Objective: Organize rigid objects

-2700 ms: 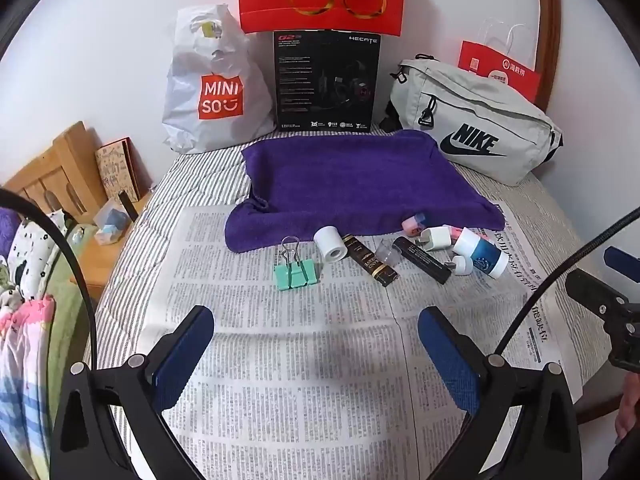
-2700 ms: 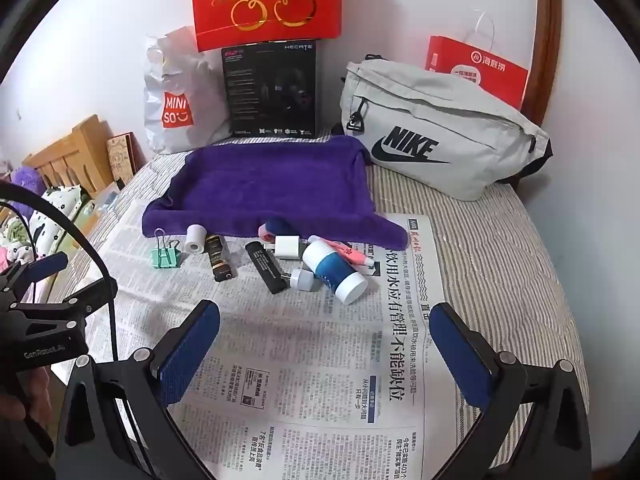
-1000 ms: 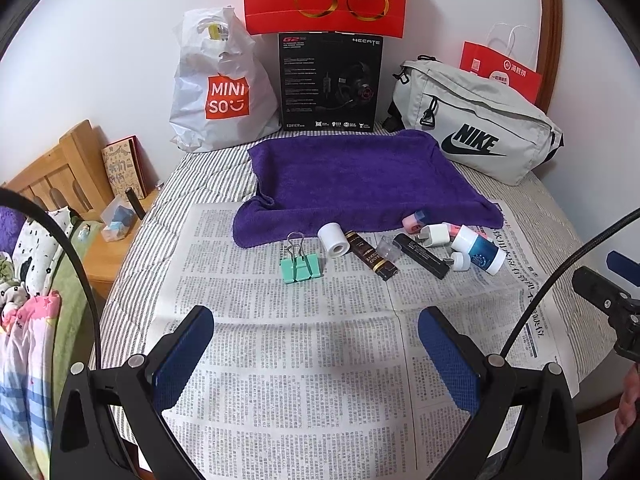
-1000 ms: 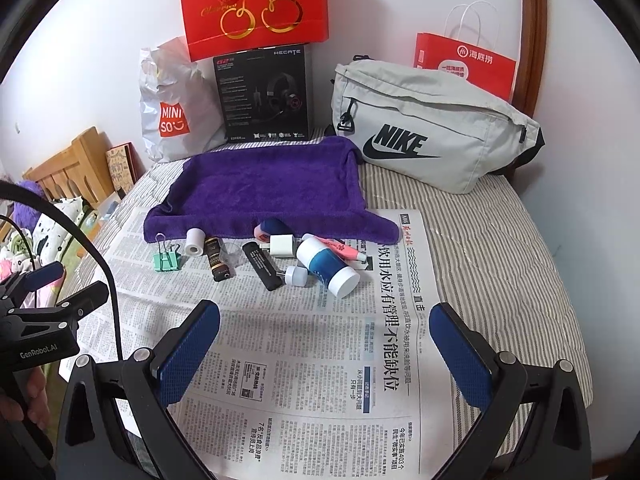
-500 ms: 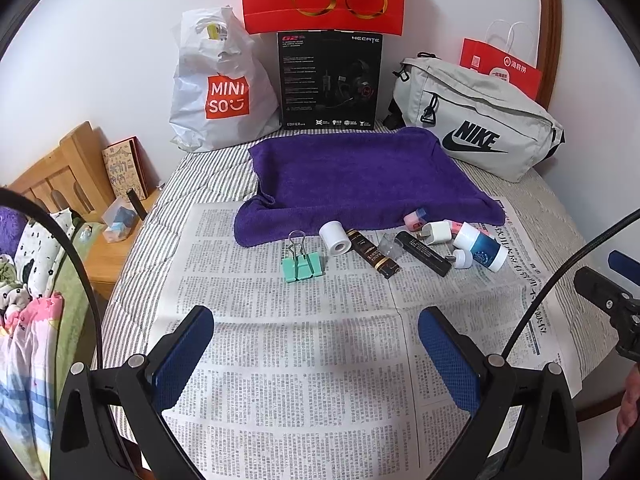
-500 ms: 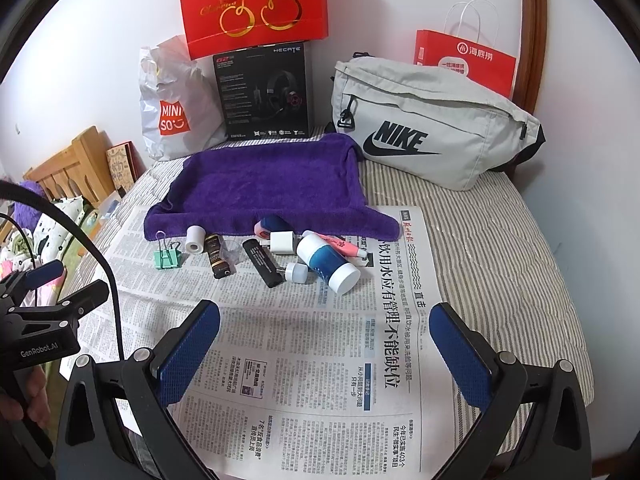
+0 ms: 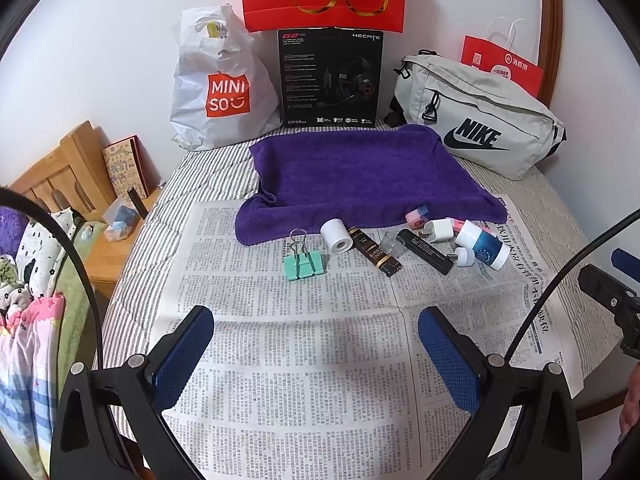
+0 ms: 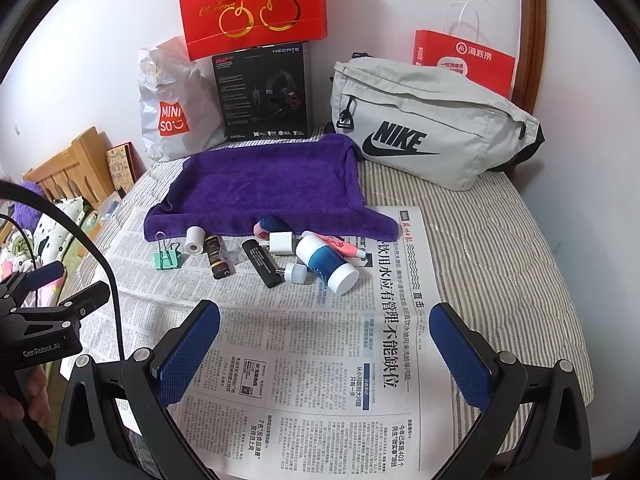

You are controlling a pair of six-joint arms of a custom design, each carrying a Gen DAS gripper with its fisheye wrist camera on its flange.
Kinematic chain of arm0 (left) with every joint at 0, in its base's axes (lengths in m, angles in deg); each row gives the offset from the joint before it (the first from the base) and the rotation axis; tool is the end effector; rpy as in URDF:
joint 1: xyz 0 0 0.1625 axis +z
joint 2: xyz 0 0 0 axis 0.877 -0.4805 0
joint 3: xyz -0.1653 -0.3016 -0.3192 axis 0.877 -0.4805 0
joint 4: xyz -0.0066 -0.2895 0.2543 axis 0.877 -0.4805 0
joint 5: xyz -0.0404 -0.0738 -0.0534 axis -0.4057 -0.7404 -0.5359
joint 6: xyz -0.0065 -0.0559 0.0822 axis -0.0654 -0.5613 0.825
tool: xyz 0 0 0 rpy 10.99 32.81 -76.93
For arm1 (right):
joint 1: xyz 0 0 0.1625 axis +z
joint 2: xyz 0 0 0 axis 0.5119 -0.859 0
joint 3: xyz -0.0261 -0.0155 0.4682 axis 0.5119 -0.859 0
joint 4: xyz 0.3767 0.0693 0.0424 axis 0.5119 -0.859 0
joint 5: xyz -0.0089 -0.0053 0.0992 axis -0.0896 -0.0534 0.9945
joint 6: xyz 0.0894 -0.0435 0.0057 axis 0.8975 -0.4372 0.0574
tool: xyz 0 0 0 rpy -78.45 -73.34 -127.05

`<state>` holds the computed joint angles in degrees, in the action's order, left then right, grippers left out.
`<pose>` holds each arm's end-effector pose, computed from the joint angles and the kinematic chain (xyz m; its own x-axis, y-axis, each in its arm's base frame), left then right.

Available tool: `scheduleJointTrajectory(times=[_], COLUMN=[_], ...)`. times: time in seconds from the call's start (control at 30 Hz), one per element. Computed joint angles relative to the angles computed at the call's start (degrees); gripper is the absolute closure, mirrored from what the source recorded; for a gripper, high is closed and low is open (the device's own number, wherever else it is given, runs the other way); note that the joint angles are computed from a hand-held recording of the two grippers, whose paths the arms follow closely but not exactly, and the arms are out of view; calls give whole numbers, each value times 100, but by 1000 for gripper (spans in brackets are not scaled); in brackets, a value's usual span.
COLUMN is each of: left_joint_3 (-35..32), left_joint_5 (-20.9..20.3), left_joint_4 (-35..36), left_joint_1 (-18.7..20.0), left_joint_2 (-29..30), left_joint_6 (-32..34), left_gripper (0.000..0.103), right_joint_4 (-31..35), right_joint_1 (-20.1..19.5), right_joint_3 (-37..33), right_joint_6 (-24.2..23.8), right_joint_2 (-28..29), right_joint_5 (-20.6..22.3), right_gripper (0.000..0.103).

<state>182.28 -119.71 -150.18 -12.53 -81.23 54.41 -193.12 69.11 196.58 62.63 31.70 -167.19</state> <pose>-0.2943 -0.6501 0.1176 -0.6506 0.2722 -0.7089 0.6245 0.7230 -0.2954 0.1664 -0.5789 0.2765 -0.7381 0.1952 0.6458 -0.3299 0.7305 -0.5979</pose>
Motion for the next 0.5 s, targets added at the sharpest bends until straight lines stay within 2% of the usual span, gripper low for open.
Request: scheduleJointTrajectory(times=[0.5], left_joint_3=[-80], left_joint_5=[41], left_joint_4=[104], left_joint_1=[1], left_joint_2=[54], left_joint_6=[-15], left_gripper=[0], right_joint_4=[-4], right_joint_1=[-19], right_joint_3=[0], right_joint_6=[-1], right_joint_2=[1], right_joint_5=[3], right_gripper=[0])
